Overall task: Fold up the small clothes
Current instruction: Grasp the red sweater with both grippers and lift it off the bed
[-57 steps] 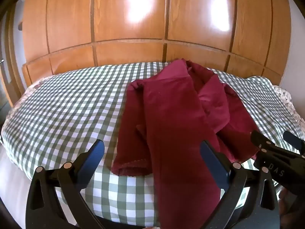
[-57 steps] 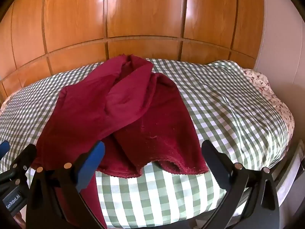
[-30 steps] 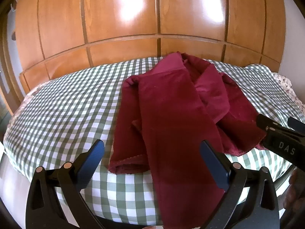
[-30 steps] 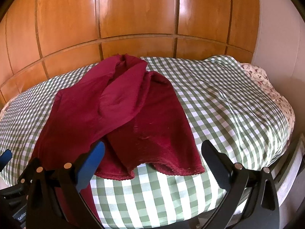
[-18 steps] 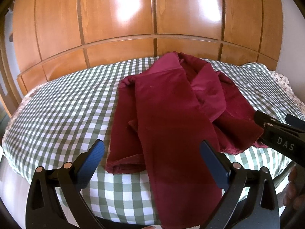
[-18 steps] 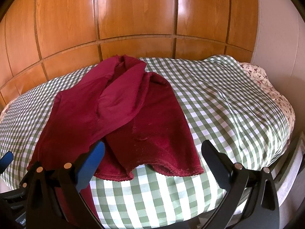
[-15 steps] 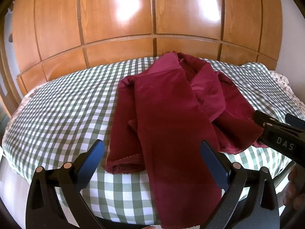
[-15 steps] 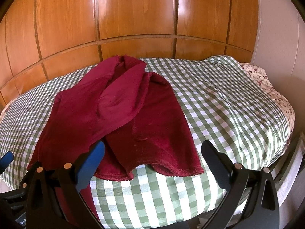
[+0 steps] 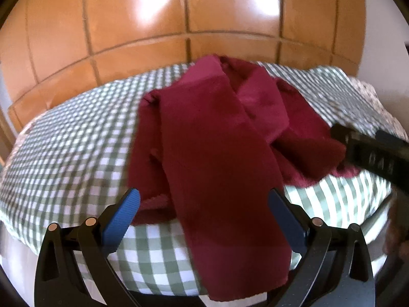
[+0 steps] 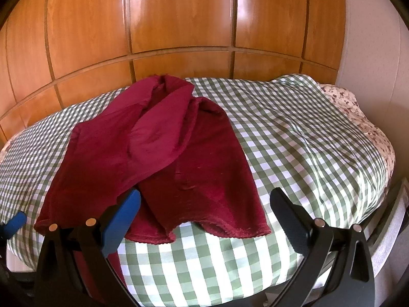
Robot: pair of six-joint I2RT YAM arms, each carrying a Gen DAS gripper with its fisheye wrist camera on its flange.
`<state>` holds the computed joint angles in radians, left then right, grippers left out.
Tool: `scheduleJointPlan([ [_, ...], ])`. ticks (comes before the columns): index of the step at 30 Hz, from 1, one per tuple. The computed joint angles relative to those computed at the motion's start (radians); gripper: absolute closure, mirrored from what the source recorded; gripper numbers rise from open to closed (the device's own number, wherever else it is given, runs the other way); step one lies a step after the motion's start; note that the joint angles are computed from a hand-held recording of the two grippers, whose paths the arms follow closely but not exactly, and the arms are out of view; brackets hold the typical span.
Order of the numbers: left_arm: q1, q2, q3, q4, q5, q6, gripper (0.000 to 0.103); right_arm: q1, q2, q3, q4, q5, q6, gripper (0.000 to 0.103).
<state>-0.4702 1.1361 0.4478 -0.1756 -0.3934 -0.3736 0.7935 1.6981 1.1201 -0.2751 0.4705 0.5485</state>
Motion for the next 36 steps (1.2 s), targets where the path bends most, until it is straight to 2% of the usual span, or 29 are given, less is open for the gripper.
scheduleJointPlan([
  [2,0.001,0.044,0.002,0.013,0.057,0.042,0.004,-0.014,-0.002,-0.005,0.005,-0.002,-0.001,0.002],
  [4,-0.01,0.085,0.007,0.022,0.072,0.067,0.013,-0.036,-0.006,-0.014,0.015,-0.014,-0.006,0.002],
  [6,-0.014,0.14,0.015,0.031,0.105,0.091,0.017,-0.065,-0.013,-0.021,0.025,-0.037,-0.011,0.002],
  [8,-0.018,0.168,0.011,0.051,0.118,0.107,0.02,-0.092,-0.024,-0.037,0.047,-0.064,-0.013,0.002],
  [9,-0.021,0.183,0.01,0.059,0.119,0.119,0.026,-0.107,-0.03,-0.044,0.06,-0.083,-0.017,0.002],
  [11,-0.034,0.221,0.015,0.085,0.095,0.143,0.031,-0.13,-0.034,-0.048,0.084,-0.124,-0.022,0.002],
  [12,-0.038,0.219,0.003,0.1,0.088,0.156,0.043,-0.14,-0.032,-0.047,0.094,-0.151,-0.026,0.003],
  [13,-0.039,0.216,-0.009,0.123,0.095,0.176,0.062,-0.154,-0.027,-0.04,0.105,-0.194,-0.033,0.004],
  [14,-0.025,0.2,-0.02,0.13,0.121,0.188,0.071,-0.162,-0.019,-0.029,0.11,-0.226,-0.039,0.009],
  [15,-0.012,0.18,-0.029,0.135,0.131,0.195,0.09,-0.172,-0.004,-0.011,0.115,-0.276,-0.046,0.015],
  [16,0.006,0.155,-0.035,0.134,0.148,0.201,0.098,-0.182,0.012,0.007,0.116,-0.327,-0.049,0.019],
  [18,0.098,0.079,-0.049,0.119,0.285,0.229,0.102,-0.197,0.063,0.058,0.104,-0.431,-0.041,0.033],
  [21,0.226,-0.051,-0.055,0.057,0.446,0.252,0.102,-0.216,0.19,0.193,0.033,-0.62,-0.035,0.048],
  [24,0.372,-0.123,-0.027,-0.001,0.574,0.274,0.102,-0.208,0.324,0.335,-0.044,-0.735,-0.034,0.056],
  [27,0.555,-0.16,0.014,-0.048,0.721,0.279,0.102,-0.193,0.42,0.443,-0.098,-0.768,-0.028,0.058],
  [30,0.765,-0.107,0.092,-0.059,0.873,0.277,0.102,-0.177,0.476,0.52,-0.129,-0.743,-0.041,0.059],
  [31,0.844,-0.056,0.134,-0.056,0.925,0.27,0.102,-0.17,0.497,0.559,-0.155,-0.726,-0.056,0.062],
  [33,0.942,0.023,0.2,-0.033,0.968,0.248,0.102,-0.159,0.517,0.603,-0.186,-0.683,-0.098,0.09],
  [34,0.975,0.046,0.228,-0.029,0.969,0.24,0.103,-0.161,0.516,0.608,-0.182,-0.693,-0.116,0.096],
  [36,1.046,0.145,0.313,-0.001,0.957,0.211,0.103,-0.168,0.476,0.585,-0.151,-0.694,-0.144,0.096],
])
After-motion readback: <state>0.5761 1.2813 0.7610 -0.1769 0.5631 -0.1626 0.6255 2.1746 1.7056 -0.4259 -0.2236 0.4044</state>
